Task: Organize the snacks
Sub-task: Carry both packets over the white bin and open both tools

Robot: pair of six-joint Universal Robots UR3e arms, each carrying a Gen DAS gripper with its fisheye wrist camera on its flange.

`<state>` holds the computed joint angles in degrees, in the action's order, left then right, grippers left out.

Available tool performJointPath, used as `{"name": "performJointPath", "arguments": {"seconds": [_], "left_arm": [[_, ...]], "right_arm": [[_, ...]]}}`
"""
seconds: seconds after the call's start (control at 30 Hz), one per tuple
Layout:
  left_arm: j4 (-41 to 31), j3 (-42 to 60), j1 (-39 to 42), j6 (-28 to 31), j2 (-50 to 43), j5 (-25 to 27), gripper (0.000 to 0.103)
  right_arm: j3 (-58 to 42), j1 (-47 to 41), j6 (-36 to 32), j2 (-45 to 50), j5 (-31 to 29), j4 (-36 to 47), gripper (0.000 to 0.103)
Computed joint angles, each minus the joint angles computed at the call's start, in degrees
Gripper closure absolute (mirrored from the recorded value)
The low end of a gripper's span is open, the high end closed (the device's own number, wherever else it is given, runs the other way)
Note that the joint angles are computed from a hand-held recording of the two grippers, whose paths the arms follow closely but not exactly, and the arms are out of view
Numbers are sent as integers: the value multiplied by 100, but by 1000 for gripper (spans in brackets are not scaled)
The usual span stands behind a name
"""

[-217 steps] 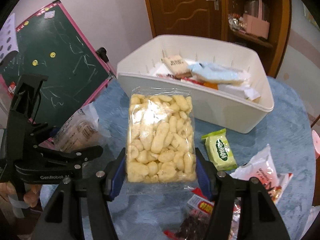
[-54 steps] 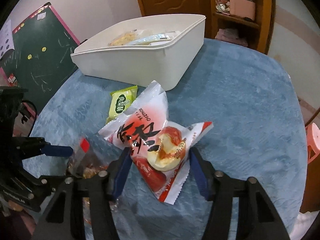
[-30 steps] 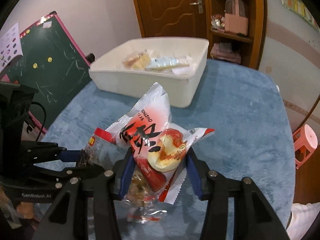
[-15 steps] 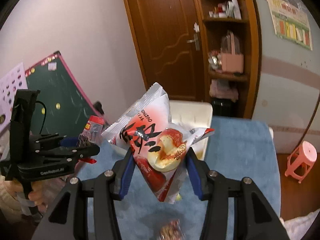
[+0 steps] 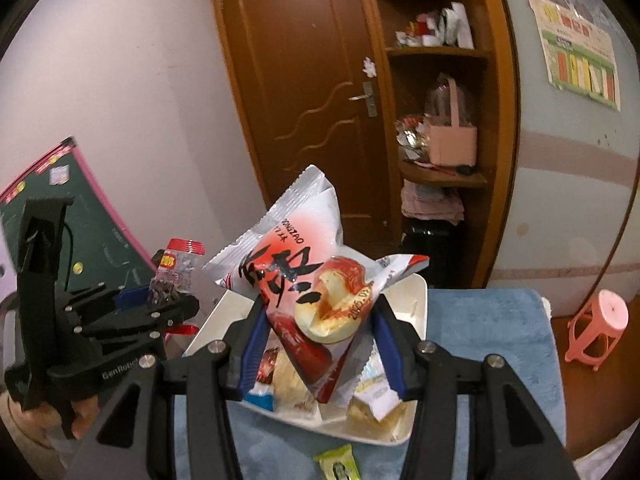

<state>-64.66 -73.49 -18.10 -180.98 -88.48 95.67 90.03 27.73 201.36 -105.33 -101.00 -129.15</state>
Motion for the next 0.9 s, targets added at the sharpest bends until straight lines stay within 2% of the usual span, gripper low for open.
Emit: {"name": "performJointPath", "arguments": {"seconds": [0.37,0.47,0.5,0.57,0.6,0.63,0.9], "left_arm": [[373,470,69,-105,-1220,5,60],[394,523,48,-196,-1508,89,59],[360,556,42,-232,-1579,106,54],[87,775,65,-306,-1791,44,36],[-3,833,76,-326,-1842,25,23],[-59,857,80,-371,-1873,25,16],[-90,617,38,-386,-1675,90,15]], "right_arm": [[-93,-352,174,931,112,-174,51],[-96,-450,147,1130,254,-151,47],[-103,-486,127,1187,322,-122,46],[-128,-568,111,1313,451,-76,45],[-96,-593,119,1321,496,-83,44],[-61,-620,135,1323,542,-80,42],[153,-680,124,1055,676,-170,40]]}}
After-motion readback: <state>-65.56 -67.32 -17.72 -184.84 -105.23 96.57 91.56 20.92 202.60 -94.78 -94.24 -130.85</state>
